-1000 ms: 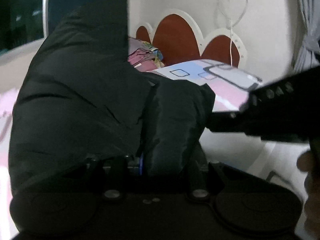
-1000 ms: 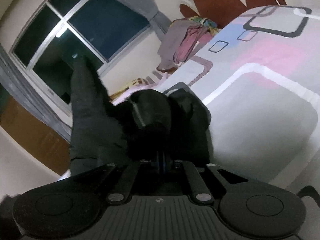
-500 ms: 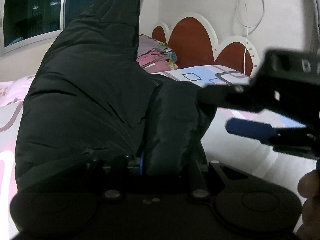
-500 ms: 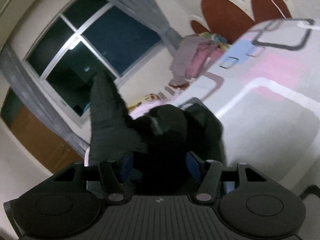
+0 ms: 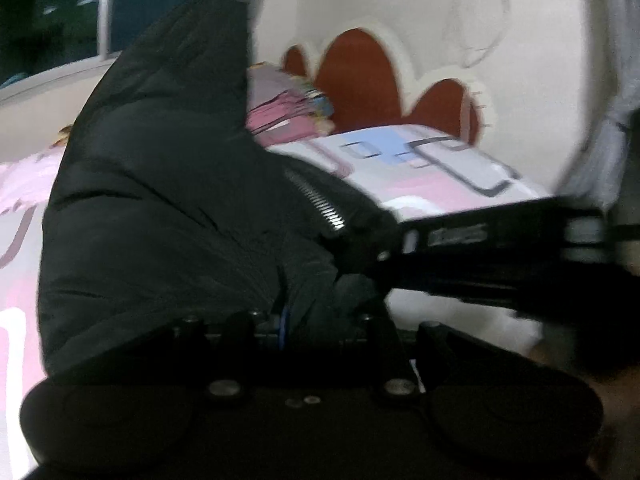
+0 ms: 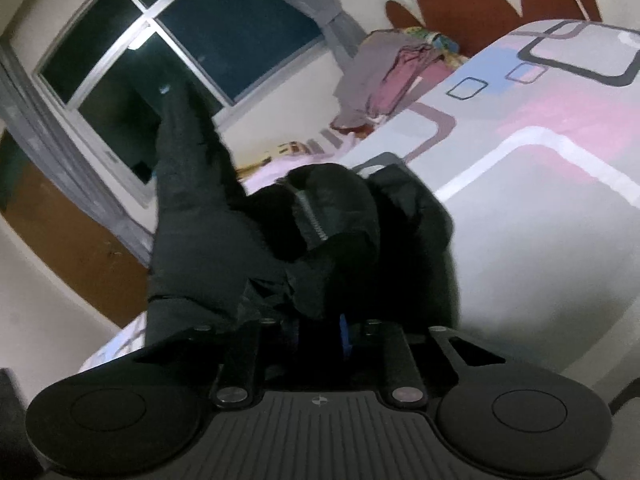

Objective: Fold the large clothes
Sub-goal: 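Press the folded coat bundle down with both tools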

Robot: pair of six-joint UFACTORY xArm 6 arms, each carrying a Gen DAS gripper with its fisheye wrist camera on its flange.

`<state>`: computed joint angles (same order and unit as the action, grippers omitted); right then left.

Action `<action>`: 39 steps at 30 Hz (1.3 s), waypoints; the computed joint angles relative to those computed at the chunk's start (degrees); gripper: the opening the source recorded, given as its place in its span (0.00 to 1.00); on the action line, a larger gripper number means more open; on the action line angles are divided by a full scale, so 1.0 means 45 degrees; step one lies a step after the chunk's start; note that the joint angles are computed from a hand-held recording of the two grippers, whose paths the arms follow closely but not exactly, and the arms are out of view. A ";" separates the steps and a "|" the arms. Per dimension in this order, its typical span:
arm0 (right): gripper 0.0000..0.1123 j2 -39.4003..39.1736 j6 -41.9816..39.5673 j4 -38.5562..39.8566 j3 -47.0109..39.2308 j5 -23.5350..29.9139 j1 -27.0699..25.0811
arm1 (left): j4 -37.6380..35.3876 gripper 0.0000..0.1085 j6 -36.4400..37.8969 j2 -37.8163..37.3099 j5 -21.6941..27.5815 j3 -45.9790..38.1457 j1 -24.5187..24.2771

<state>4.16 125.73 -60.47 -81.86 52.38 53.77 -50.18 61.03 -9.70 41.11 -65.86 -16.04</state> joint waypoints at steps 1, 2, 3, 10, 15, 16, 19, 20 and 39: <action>0.12 -0.0027 -0.0012 0.0157 0.0113 0.0046 -0.0001 | -0.0165 0.18 -0.0050 -0.0122 0.0654 -0.0088 0.0369; 0.11 -0.0039 -0.0023 0.0478 0.0221 0.0215 0.0012 | -0.0672 0.18 -0.0127 -0.0216 0.1521 -0.0230 0.0950; 0.11 -0.0103 0.0104 0.0632 0.0431 0.0201 -0.0023 | -0.1194 0.18 -0.0120 -0.0380 0.1855 -0.0188 0.1446; 0.10 -0.0367 0.0982 0.0490 0.1236 -0.0244 -0.0088 | -0.1831 0.15 -0.1940 0.2251 -0.0119 -0.2570 0.2537; 0.11 -0.0549 0.0282 0.0477 0.0939 0.0434 -0.0024 | -0.0800 0.15 -0.2804 0.3005 -0.0171 -0.3181 0.2147; 0.19 -0.0624 0.0365 0.0283 0.0852 0.0939 0.0090 | -0.0842 0.15 -0.2817 0.2977 -0.0196 -0.3134 0.2159; 0.32 -0.0463 -0.0488 0.0009 0.0147 0.2335 0.0298 | -0.0727 0.15 -0.2795 0.2792 -0.0599 -0.2831 0.1999; 0.32 -0.0416 -0.0577 -0.0161 -0.0058 0.2701 0.0298 | -0.0661 0.15 -0.2856 0.2788 -0.0634 -0.2833 0.1969; 0.58 0.3532 -0.5796 -0.0274 -0.5214 -0.1224 -0.2178 | 0.0910 0.03 -0.3626 0.3537 0.0004 -0.4212 0.1590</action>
<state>20.06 99.65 -61.70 -105.32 46.88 43.97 -46.08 44.71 6.21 41.13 -84.81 -8.89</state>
